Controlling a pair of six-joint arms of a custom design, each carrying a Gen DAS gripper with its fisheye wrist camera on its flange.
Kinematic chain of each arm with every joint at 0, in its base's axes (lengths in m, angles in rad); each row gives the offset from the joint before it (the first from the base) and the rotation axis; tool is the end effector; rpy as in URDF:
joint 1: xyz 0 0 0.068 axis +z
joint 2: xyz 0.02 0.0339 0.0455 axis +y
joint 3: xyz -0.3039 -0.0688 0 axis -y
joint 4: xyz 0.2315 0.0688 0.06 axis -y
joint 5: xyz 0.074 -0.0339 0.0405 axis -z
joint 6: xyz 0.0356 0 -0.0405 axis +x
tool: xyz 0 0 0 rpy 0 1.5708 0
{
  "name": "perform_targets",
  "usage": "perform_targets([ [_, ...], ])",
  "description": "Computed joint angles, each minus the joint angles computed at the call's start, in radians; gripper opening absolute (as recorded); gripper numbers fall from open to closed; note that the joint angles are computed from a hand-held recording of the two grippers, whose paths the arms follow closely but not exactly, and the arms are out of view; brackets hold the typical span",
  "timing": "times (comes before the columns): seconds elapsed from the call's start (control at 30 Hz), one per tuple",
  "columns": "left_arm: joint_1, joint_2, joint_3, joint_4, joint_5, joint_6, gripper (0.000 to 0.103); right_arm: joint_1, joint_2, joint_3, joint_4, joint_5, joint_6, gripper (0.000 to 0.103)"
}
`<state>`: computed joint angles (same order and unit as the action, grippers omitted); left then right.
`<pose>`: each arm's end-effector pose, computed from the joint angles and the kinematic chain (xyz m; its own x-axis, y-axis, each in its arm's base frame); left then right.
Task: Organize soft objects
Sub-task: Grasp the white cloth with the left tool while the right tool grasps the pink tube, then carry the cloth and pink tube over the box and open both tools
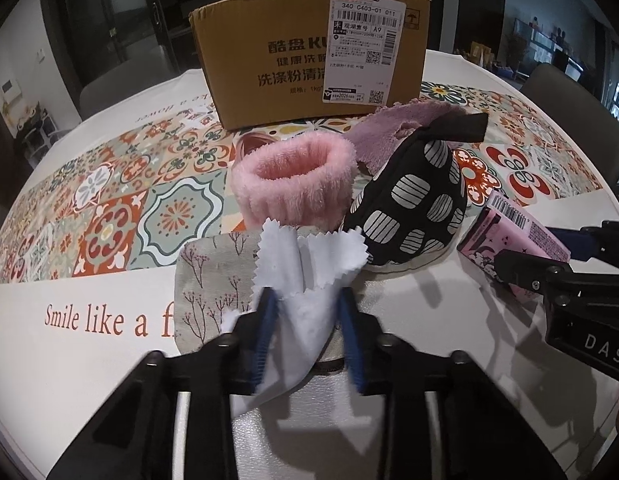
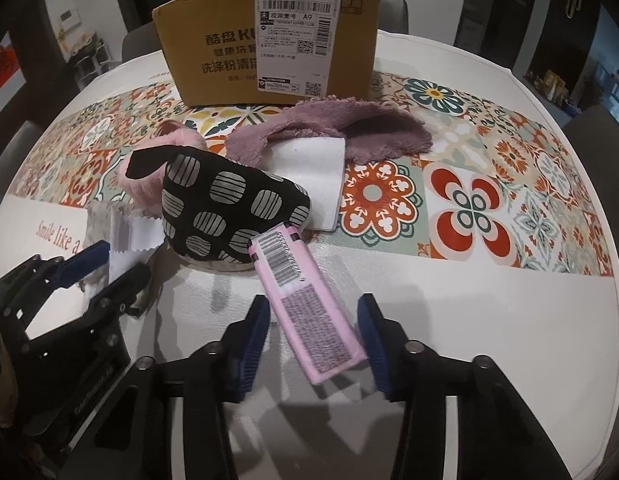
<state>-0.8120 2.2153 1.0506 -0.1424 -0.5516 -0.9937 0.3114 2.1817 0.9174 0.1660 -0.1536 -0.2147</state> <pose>0.2725 -0.2603 0.0668 -0.8016 -0.1919 -0.5662 -0.2708 0.9609 0.0576 0.3515 0.1189 0.0626 -0.7495 -0.4624 -0.4737 -0.5412 0.8401 0.0361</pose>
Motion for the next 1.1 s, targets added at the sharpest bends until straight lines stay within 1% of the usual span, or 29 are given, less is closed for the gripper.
perform_targets([
  [0.07,-0.001,-0.007,-0.009,0.011,0.002,-0.006,0.021,-0.001,-0.001,0.003,-0.008,-0.009,-0.002,0.041],
  [0.13,-0.002,-0.017,-0.020,0.025,0.001,-0.007,0.012,-0.003,-0.002,0.007,-0.021,-0.023,-0.004,0.038],
  [0.23,-0.006,-0.032,-0.034,0.035,-0.005,-0.013,0.007,-0.003,-0.007,0.010,-0.041,-0.047,-0.004,0.034],
  [0.4,-0.011,-0.062,-0.056,0.048,-0.014,-0.022,0.006,0.001,-0.026,-0.002,-0.048,-0.070,0.000,0.031],
  [0.63,-0.030,-0.107,-0.065,0.032,-0.066,-0.036,0.006,-0.006,-0.055,-0.012,-0.058,-0.111,0.011,0.029],
  [1.1,-0.062,-0.221,-0.055,-0.006,-0.185,0.014,0.006,-0.031,-0.192,-0.058,-0.041,-0.154,0.035,0.028],
])
